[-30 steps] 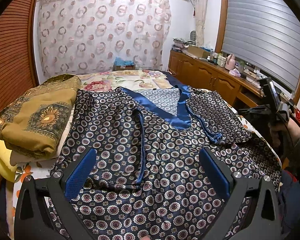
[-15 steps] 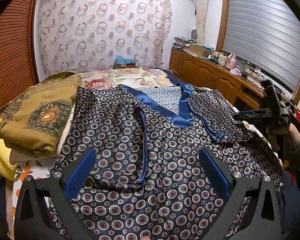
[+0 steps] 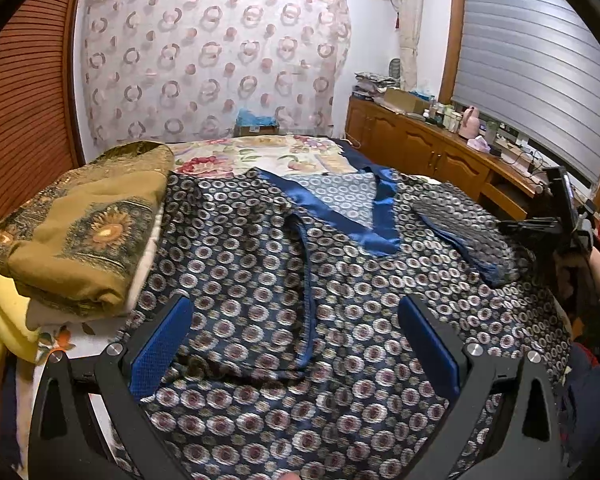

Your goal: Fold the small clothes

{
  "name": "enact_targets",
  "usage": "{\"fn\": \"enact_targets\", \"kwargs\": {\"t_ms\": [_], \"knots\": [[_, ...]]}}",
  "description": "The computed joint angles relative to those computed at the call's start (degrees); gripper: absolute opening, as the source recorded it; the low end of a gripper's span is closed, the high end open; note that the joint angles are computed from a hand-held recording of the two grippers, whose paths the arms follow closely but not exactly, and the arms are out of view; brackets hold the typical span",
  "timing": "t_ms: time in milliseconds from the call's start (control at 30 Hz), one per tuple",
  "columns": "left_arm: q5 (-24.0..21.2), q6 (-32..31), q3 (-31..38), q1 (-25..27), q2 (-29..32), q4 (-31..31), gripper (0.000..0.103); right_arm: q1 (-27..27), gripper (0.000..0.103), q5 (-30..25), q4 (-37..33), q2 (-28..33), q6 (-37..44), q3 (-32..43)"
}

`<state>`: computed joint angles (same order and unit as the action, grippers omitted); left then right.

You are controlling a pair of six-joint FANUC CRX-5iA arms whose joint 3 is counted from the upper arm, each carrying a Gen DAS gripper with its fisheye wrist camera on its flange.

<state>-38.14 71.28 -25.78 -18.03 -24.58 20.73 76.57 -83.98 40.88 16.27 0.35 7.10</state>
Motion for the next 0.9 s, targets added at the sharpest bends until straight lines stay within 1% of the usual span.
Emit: {"fn": "enact_targets", "kwargs": {"t_ms": [67, 100, 133, 167, 200, 233, 300, 433, 567, 633, 667, 733, 767, 833, 867, 900], "knots": [[-0.45, -0.17, 1.01, 0.71, 0.85, -0.73, 0.103, -0.50, 0.013, 0.43, -0.43, -1.38, -1.67, -1.63], [-0.74, -0.47, 1.89, 1.39, 1.55, -1.24, 0.103, -0.79, 0.027, 0.45, -0.37, -1.70, -1.79, -1.97], [-1.03, -0.89, 2.53, 1.99, 2.13, -1.34, 0.103, -1.20, 0.038, 1.26, 0.22, -2.17, -1.96, -2.62], [-1.39, -1.22, 3.11, 2.53, 2.66, -1.41, 0.103, -1.64, 0.042, 2.84, 1.20, -2.85, -2.38, -3.67], [-1.93, -1.78, 4.09, 3.35, 3.56, -1.52, 0.103, -2.31, 0.048, 4.62, 2.12, -3.04, -2.45, -4.15], [-2.39, -1.99, 4.91, 3.86, 4.25, -1.82, 0.103, -2.99, 0.051, 5.48, 2.48, -3.14, -1.92, -4.33], [-3.34, -2.71, 6.81, 4.88, 5.93, -2.46, 0.103, -4.72, 0.051, 6.50, 2.16, -2.64, 0.18, -3.95], [-4.99, -3.62, 9.82, 6.08, 8.64, -3.81, 0.103, -7.73, 0.051, 11.23, 0.05, -2.16, 4.50, -4.86], [-8.43, -5.81, 13.40, 6.36, 12.42, -3.52, 0.089, -9.44, 0.051, 12.57, -2.55, -1.70, 8.43, -4.15], [-9.70, -6.71, 15.01, 6.29, 14.07, -3.70, 0.083, -9.99, 0.051, 14.40, -2.05, -2.23, 8.31, -5.30], [-10.32, -6.99, 15.89, 6.15, 14.99, -3.77, 0.077, -10.30, 0.051, 14.59, -2.09, -2.31, 8.56, -5.35], [-12.49, -5.86, 19.17, 5.42, 17.75, -5.86, 0.070, -10.27, 0.051, 14.70, -1.50, -2.51, 8.26, -5.73], [-13.44, -5.59, 20.66, 5.17, 18.98, -6.66, 0.064, -10.16, 0.051, 14.77, -0.97, -2.56, 8.27, -6.14], [-15.51, -3.78, 24.32, 4.30, 21.69, -9.92, 0.059, -9.87, 0.051, 14.77, -0.81, -2.76, 7.85, -6.41], [-16.46, -3.27, 25.78, 4.05, 22.85, -10.98, 0.055, -9.82, 0.051, 14.85, -0.77, -2.71, 7.61, -6.46], [-17.66, -2.99, 27.51, 3.90, 24.38, -11.71, 0.048, -9.82, 0.051, 14.98, -0.74, -2.86, 7.48, -6.70]]}}
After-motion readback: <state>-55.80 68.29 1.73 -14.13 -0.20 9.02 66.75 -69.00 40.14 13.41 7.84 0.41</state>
